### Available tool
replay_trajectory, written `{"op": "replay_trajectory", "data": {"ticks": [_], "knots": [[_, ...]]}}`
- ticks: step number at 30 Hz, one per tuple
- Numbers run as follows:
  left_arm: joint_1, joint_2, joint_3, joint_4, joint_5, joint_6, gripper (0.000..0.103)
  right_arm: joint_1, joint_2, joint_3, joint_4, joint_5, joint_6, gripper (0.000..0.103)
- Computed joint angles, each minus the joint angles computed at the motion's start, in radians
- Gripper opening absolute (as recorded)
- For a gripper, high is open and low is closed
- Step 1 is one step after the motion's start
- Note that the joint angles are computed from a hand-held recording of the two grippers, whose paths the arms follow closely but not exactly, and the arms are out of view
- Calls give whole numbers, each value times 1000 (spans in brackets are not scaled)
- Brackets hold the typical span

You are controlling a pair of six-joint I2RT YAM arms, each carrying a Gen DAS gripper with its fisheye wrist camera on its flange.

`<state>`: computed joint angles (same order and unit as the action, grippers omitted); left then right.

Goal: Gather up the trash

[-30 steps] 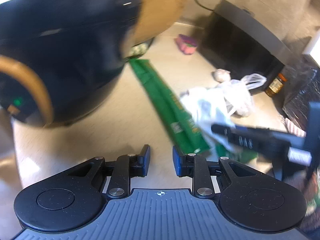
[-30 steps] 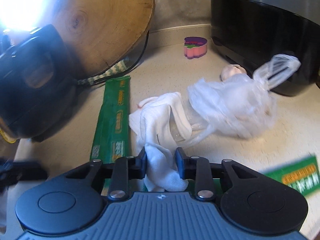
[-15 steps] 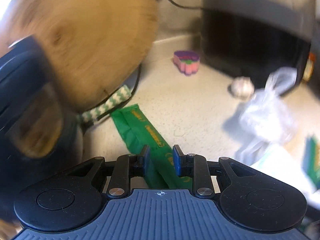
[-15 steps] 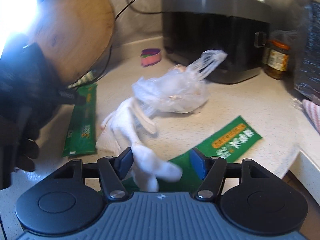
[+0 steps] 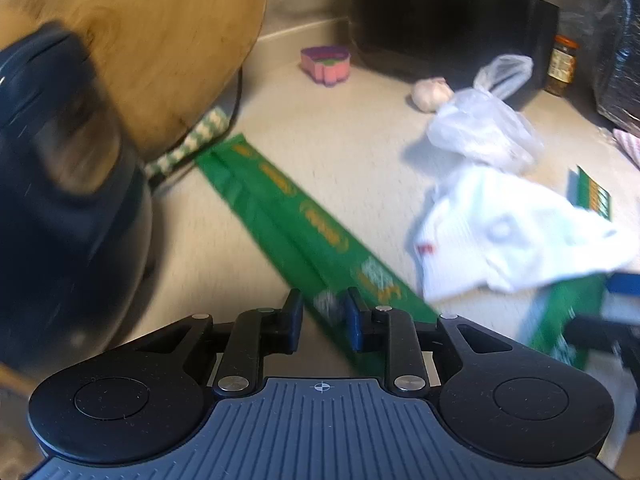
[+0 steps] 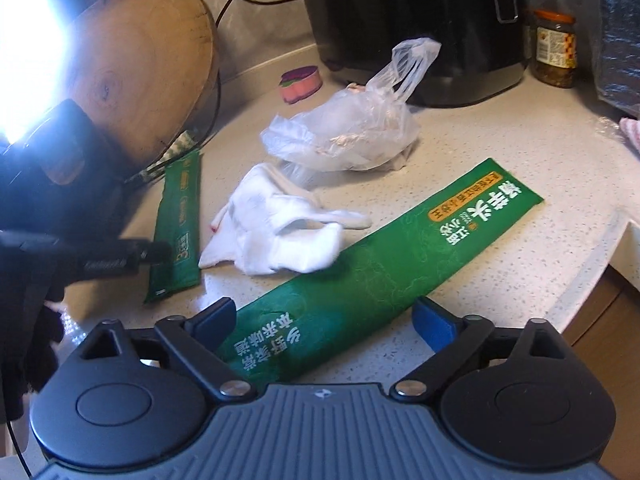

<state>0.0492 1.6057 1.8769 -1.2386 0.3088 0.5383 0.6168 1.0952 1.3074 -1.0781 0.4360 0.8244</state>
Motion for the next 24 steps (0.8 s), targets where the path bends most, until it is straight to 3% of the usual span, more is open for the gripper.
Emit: {"op": "replay_trajectory", "data": {"ticks": [5,8,11,15,19,21,24], "knots": [[87,-41,-18,-48,73,21,25,-11,26,27,-19,-42,-48,103],[146,-29,38,-52,206,-59,25,0,32,23,-13,-33,-71,103],[134,-8,79,9,228,-181,25,5,19,5,6,-22,-52,103],[25,31,91,114,99,-254,25,-20,13,7,11,-55,-51,103],[-92,89,107,160,-67,-220,25,-70,3,6,39,-181,-164,103],[-119,103,116,140,-118,-187,25,-47,36,53,-19,-130,-132,101],[-125,106,109,121,-139,-157,26,53,31,82,-46,68,-118,100]]}}
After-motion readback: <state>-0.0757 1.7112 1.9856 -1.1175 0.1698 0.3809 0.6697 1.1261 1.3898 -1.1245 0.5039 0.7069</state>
